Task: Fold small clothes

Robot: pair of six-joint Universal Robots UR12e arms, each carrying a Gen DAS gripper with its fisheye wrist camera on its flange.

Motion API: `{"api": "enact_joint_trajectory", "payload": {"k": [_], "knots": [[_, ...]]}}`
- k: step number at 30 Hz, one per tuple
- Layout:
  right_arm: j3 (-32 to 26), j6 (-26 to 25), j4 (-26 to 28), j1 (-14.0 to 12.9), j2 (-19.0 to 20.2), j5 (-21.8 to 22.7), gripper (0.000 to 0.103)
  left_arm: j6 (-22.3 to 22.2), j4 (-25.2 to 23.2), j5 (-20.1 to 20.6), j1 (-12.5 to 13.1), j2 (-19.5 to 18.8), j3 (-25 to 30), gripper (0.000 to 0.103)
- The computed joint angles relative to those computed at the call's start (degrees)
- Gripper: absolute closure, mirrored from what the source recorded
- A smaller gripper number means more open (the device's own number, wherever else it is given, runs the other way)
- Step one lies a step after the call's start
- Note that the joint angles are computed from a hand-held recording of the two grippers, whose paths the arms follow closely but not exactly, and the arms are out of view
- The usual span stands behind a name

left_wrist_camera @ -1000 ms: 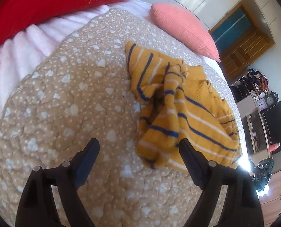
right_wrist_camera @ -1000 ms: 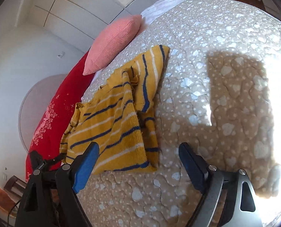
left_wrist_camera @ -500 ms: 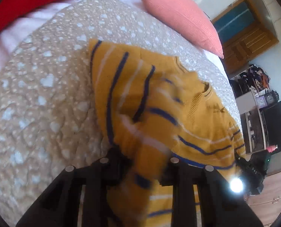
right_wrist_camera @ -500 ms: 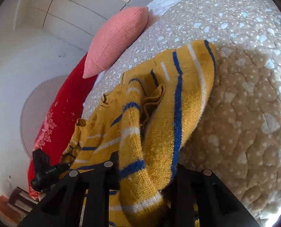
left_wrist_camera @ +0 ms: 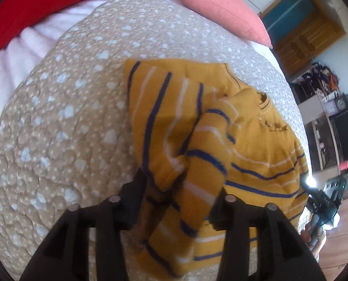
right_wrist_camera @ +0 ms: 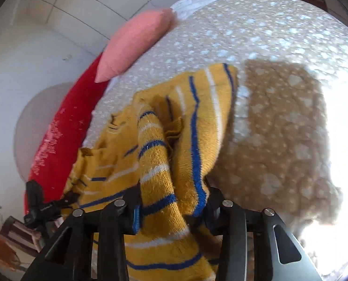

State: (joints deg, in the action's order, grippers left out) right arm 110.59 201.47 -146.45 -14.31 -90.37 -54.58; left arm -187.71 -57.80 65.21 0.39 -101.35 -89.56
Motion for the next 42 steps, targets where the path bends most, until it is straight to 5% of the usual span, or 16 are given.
{"api": "enact_joint_trajectory", "payload": {"k": [2, 5, 7, 11, 13, 14, 20, 23, 27, 30, 32, 34, 37, 42], "knots": [[0.91, 0.03, -2.42, -0.32, -1.87, -2.08, 0.051, 0.2, 1.18, -1.74, 0.91, 2.15, -2.18, 0.051], [-0.01, -3.1, -5.31, 0.98, -3.35, -6.61, 0.041, 1.85, 6.3, 2.8, 1.02, 5.76, -5.88, 0.031], [-1.84, -4.98, -5.6, 2.39, -2.57, -5.49, 0.042, 2.15, 9.86, 5.23, 0.95, 7.43, -8.03, 0.025], [-7.46, -9.28, -1.32, 7.11, 2.41, 0.25, 0.058, 5.67, 8.56, 3.03, 0.36, 7.98, -9.95, 0.024], [-10.86, -11.31, 1.69, 10.34, 5.83, 0.02, 0.064, 6.4, 8.72, 6.14, -0.99, 7.21, -10.07, 0.046], [-12.56, -12.26, 3.26, 11.86, 7.56, -0.47, 0.066, 6.87, 8.14, 6.61, -1.41, 6.44, -9.84, 0.069], [-25.53, -16.96, 10.21, 20.15, 18.32, -10.31, 0.067, 5.3, 10.14, 1.08, 1.28, 7.78, -11.83, 0.076], [-31.23, -17.57, 12.11, 22.47, 22.75, -11.05, 0.067, 5.6, 12.99, 1.91, 2.01, 9.33, -14.08, 0.076], [-38.26, -21.16, 20.93, 24.75, 27.07, -12.83, 0.062, 6.36, 15.69, -0.16, 3.82, 11.9, -17.45, 0.073], [-38.62, -19.91, 19.6, 24.77, 26.56, -12.33, 0.062, 5.63, 17.94, 2.17, 4.36, 14.24, -19.71, 0.064], [-36.16, -17.21, 15.94, 24.21, 24.48, -10.79, 0.051, 4.44, 18.99, 1.47, 5.55, 16.04, -21.32, 0.055], [-34.6, -17.0, 15.53, 24.48, 22.6, -11.98, 0.026, 2.08, 20.29, 0.15, 7.21, 17.73, -23.06, 0.046], [-33.75, -21.03, 19.36, 25.45, 21.13, -12.16, 0.02, -1.03, 21.02, -0.8, 8.82, 19.18, -24.68, 0.043], [-32.92, -26.39, 19.45, 30.27, 21.24, -26.96, 0.016, -3.19, 20.02, -2.22, 9.65, 19.76, -25.63, 0.043]]}}
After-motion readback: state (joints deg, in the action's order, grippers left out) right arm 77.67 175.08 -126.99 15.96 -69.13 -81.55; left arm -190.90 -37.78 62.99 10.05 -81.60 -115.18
